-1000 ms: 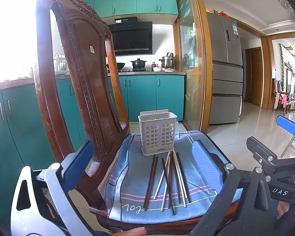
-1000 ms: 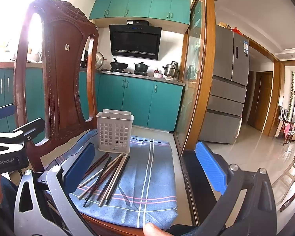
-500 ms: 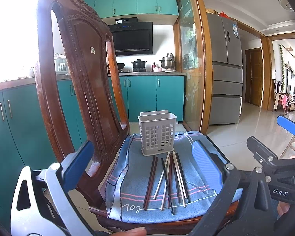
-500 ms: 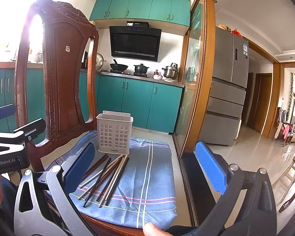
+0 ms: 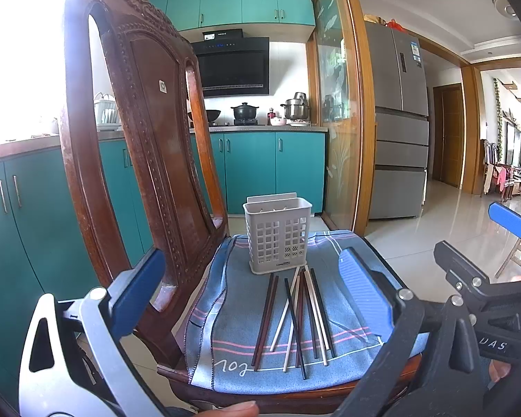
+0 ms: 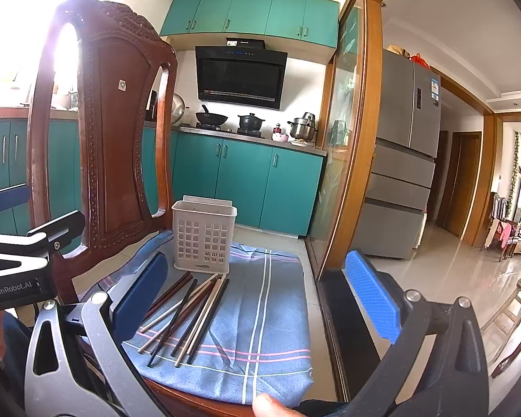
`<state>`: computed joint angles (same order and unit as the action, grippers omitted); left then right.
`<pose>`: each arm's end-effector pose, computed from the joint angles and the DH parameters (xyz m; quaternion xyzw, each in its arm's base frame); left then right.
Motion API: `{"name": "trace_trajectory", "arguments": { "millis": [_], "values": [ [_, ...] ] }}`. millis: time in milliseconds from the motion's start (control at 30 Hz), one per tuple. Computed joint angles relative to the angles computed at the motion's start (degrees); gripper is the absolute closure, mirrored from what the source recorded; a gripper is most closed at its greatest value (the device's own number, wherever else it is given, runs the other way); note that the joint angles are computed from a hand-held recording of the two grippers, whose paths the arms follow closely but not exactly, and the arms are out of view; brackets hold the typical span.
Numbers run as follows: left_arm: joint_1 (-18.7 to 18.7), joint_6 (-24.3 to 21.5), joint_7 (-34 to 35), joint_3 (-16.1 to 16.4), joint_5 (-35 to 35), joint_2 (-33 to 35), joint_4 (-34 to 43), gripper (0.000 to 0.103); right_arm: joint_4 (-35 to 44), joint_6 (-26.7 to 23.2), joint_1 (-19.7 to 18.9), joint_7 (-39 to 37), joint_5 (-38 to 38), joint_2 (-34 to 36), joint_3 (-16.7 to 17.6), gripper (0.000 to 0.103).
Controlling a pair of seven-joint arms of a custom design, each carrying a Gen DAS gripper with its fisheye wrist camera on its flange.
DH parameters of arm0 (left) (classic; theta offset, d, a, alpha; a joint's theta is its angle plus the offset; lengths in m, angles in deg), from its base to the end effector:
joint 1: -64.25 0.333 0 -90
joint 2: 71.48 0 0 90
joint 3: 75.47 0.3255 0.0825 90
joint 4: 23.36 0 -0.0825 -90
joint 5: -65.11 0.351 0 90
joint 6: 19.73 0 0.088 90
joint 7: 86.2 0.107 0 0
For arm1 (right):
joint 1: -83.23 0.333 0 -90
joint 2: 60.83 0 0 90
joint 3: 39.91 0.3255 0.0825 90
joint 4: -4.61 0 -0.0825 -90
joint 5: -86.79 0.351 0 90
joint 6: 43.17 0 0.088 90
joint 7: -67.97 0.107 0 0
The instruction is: Organize utensils
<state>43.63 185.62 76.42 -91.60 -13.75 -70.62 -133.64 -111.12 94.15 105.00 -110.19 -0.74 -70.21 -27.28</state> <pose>0.4814 -0.2046 0.6087 -0.4943 0.6170 -0.4677 0.3953 0.4305 0.2953 0.6068 -0.5460 0.5555 -0.5125 0.3614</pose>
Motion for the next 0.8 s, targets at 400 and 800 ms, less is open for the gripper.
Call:
{"name": "trace_trajectory", "arguments": {
  "millis": [400, 800],
  "values": [
    [-0.1, 0.1, -0.4, 0.0, 0.3, 0.0, -0.2, 0.003, 0.1, 0.2, -0.1, 0.1, -0.1, 0.1, -0.1, 0.003],
    [-0.4, 0.3, 3.3, -0.2, -3.4, 0.5, 1.5, 0.003, 0.3, 0.4, 0.0, 0.1, -0.1, 0.2, -0.1, 0.003]
  ]
}}
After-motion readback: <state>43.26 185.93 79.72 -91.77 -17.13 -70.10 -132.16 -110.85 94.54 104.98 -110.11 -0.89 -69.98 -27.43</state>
